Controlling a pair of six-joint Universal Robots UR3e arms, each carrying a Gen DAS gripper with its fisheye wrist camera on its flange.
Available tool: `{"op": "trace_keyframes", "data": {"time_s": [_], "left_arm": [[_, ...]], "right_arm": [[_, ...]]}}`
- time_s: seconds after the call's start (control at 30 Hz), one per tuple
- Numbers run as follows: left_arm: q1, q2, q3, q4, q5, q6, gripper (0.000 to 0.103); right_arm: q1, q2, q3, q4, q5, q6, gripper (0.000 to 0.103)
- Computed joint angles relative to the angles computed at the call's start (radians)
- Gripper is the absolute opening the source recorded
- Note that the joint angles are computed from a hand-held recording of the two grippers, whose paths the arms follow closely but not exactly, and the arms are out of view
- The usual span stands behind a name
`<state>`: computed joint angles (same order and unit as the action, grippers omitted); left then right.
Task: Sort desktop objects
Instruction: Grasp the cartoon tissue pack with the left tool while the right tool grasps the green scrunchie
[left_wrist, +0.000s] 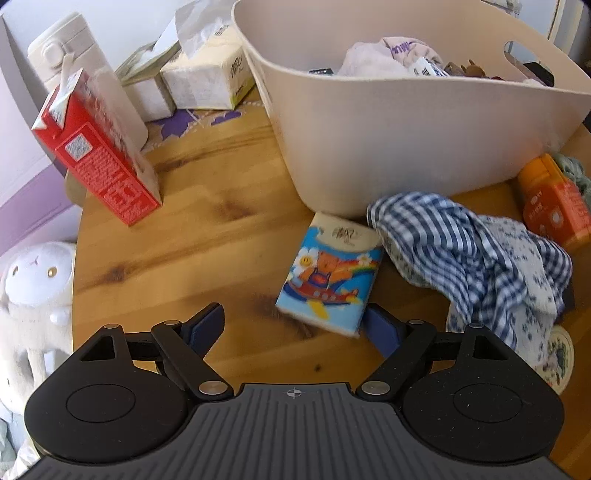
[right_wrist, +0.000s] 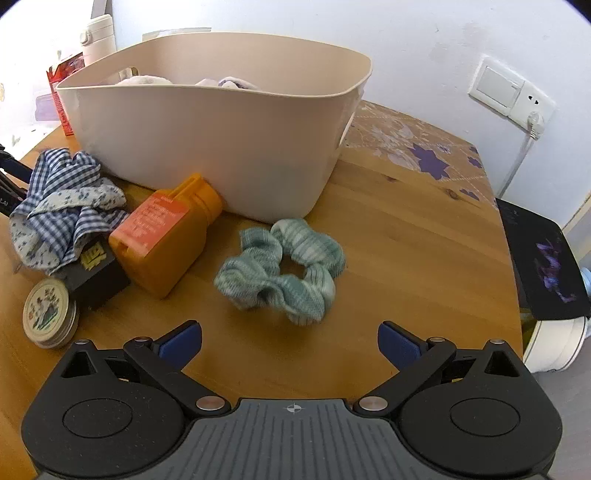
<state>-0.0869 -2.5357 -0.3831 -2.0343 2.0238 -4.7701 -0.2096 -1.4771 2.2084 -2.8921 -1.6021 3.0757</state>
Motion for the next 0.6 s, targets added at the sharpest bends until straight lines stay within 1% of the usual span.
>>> {"op": "trace_keyframes", "data": {"time_s": [0.07, 0.17, 0.33, 0.4, 0.43, 0.47, 0.5, 0.53, 0.57, 0.6], "left_arm": [[0.011, 0.029, -0.062, 0.045, 0.004, 0.007, 0.084], [0.024, 0.046, -0.103, 0.075, 0.014, 0.014, 0.084], [0.031, 0.077, -0.181, 0.151, 0.026, 0.018, 0.084], [0.031, 0.095, -0.223, 0.192, 0.032, 0.018, 0.077], [0.032, 0.109, -0.252, 0.218, 0.033, 0.017, 0.074], [0.031, 0.122, -0.276, 0.247, 0.033, 0.014, 0.067], [0.031, 0.138, -0.308, 0.283, 0.033, 0.013, 0.059], [0.031, 0.134, -0.298, 0.277, 0.035, 0.013, 0.056], [0.031, 0.128, -0.284, 0.268, 0.037, 0.019, 0.048], [0.033, 0.120, -0.265, 0.256, 0.036, 0.027, 0.047]], "right_arm": [[-0.003, 0.010, -0.007, -0.004, 0.003, 0.001, 0.103], [-0.021, 0.031, -0.024, -0.004, 0.030, 0.000, 0.103], [-0.040, 0.064, -0.029, -0.046, 0.062, 0.003, 0.103], [-0.043, 0.074, -0.025, -0.079, 0.070, -0.009, 0.103], [-0.047, 0.076, -0.024, -0.089, 0.078, -0.014, 0.098], [-0.053, 0.078, -0.028, -0.086, 0.092, -0.022, 0.094], [-0.057, 0.081, -0.035, -0.076, 0.102, -0.026, 0.087], [-0.058, 0.084, -0.039, -0.070, 0.106, -0.028, 0.082], [-0.057, 0.088, -0.042, -0.067, 0.108, -0.032, 0.080], [-0.055, 0.091, -0.046, -0.064, 0.107, -0.032, 0.074]]}}
